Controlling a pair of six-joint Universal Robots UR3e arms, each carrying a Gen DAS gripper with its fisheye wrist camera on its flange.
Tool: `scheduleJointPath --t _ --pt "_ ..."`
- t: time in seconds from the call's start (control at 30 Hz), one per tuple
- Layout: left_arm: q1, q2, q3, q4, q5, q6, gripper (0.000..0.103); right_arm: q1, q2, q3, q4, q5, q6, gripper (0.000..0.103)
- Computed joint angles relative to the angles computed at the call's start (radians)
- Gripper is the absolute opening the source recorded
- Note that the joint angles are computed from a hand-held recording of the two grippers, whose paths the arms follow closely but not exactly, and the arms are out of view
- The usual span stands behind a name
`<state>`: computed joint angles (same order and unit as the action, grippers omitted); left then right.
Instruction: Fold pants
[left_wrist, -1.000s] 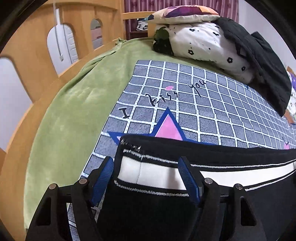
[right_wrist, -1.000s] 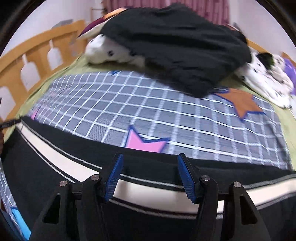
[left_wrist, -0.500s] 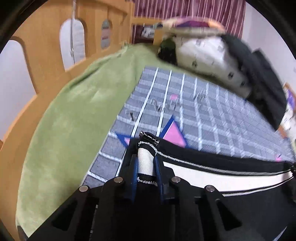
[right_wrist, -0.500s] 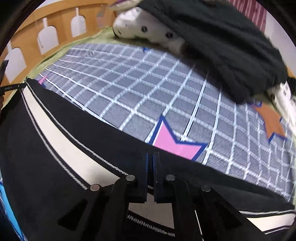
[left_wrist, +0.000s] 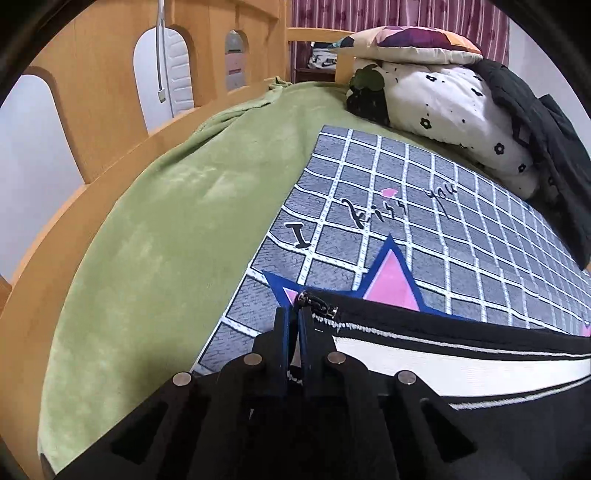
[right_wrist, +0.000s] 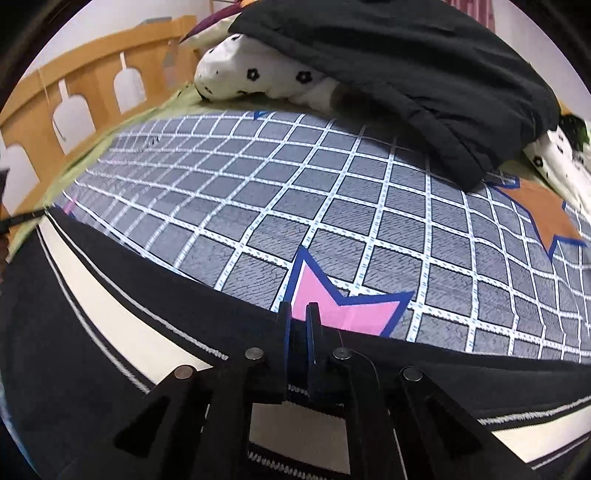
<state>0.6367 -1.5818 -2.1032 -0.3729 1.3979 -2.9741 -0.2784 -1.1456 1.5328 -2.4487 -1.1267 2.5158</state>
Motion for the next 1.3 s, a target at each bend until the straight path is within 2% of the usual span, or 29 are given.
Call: scheduleJointPath --t 0.07,0.1,0.13,0.17,0.23,0.3,0.37,0.4,0.43,0.47,0.5,0.53,0.57,0.6,0.67,0.7,0.77,0.87,0.9,0.93,0.97,1.0,1.03,1.07,1.13,1.17,1.23,1.3 --pt "0.018 0.046 0.006 -0.067 -0.023 0.038 0.007 -0.037 -0.037 0.0 0.029 0.012 -0.042 0.024" --pt "0.03 0.071 -0.001 -0.082 -0.04 0.058 0.01 -0.055 -0.06 0.022 0.009 0.014 -0.054 0.038" --pt "0.037 0.099 -0.022 -0.083 -0.051 0.068 0.026 -0.093 -0.089 0.047 -0.01 0.027 -0.08 0.051" --pt "0.05 0.131 -0.049 -0.076 -0.076 0.082 0.045 -0.127 -0.105 0.047 0.008 0.042 -0.108 0.055" --pt "0.061 0.156 -0.085 -0.043 -0.117 0.096 0.064 -0.18 -0.105 0.007 0.089 0.054 -0.159 0.062" --pt "0.038 0.123 -0.079 -0.002 -0.121 0.114 0.065 -0.208 -0.069 -0.061 0.159 0.032 -0.182 0.063" --pt "-0.015 0.041 -0.018 0.0 -0.041 0.11 0.066 -0.216 -0.017 -0.136 0.227 0.005 -0.203 0.063" --pt "-0.045 -0.019 0.029 -0.019 0.021 0.079 0.066 -0.211 0.008 -0.167 0.256 -0.014 -0.218 0.063" --pt "-0.054 -0.039 0.048 -0.04 0.042 0.055 0.064 -0.205 0.02 -0.167 0.258 -0.034 -0.24 0.063" --pt "-0.052 -0.063 0.069 -0.063 0.042 0.03 0.041 -0.201 0.02 -0.146 0.233 -0.044 -0.263 0.063" --pt "-0.021 -0.057 0.053 -0.062 -0.019 0.025 0.029 -0.198 0.012 -0.122 0.207 -0.047 -0.275 0.054" --pt "-0.014 -0.048 0.044 -0.056 -0.032 0.022 0.025 -0.197 0.008 -0.129 0.248 -0.033 -0.314 0.027" --pt "0.001 -0.013 0.01 -0.023 -0.063 0.032 0.018 -0.194 -0.001 -0.125 0.263 -0.027 -0.325 0.017" --pt "0.013 0.021 -0.024 0.019 -0.08 0.038 0.012 -0.184 -0.031 -0.081 0.194 -0.045 -0.328 0.004" --pt "0.061 0.077 -0.072 0.06 -0.149 0.041 0.011 -0.212 -0.083 -0.032 0.157 0.017 -0.351 0.004" --pt "0.073 0.076 -0.067 0.06 -0.168 0.021 0.011 -0.235 -0.098 -0.027 0.156 0.067 -0.338 0.004" --pt "0.042 0.006 -0.012 0.038 -0.121 -0.01 0.011 -0.246 -0.075 -0.063 0.186 0.101 -0.308 0.004" --pt "-0.081 -0.134 0.048 0.1 0.062 -0.033 0.014 -0.181 0.036 -0.061 0.049 -0.012 -0.223 0.006" --pt "-0.118 -0.134 0.035 0.14 0.123 -0.032 0.015 -0.181 0.036 -0.009 -0.045 -0.003 -0.202 0.009" --pt "-0.13 -0.126 0.038 0.136 0.147 -0.022 0.023 -0.184 0.027 0.012 -0.082 0.005 -0.182 0.013" --pt "-0.149 -0.119 0.048 0.118 0.181 -0.018 0.042 -0.193 0.024 -0.01 -0.045 0.012 -0.159 0.015" --pt "-0.162 -0.103 0.055 0.087 0.207 -0.016 0.052 -0.209 0.016 -0.03 -0.006 0.028 -0.137 0.017" --pt "-0.153 -0.071 0.037 0.078 0.198 -0.008 0.059 -0.233 -0.002 -0.03 0.001 0.043 -0.122 0.018" --pt "-0.136 -0.029 0.001 0.088 0.17 0.005 0.059 -0.257 -0.027 -0.004 -0.041 0.042 -0.108 0.019" --pt "-0.102 0.034 -0.047 0.087 0.118 0.016 0.059 -0.317 -0.078 0.04 -0.087 0.046 -0.11 0.034" --pt "-0.085 0.06 -0.071 0.082 0.078 0.011 0.059 -0.344 -0.096 0.054 -0.096 0.053 -0.11 0.038" --pt "-0.072 0.09 -0.1 0.061 0.027 -0.01 0.059 -0.381 -0.081 0.031 -0.091 0.018 -0.144 0.04" --pt "-0.088 0.086 -0.107 0.057 -0.005 -0.054 0.059 -0.373 0.011 -0.047 -0.089 -0.059 -0.111 0.038"
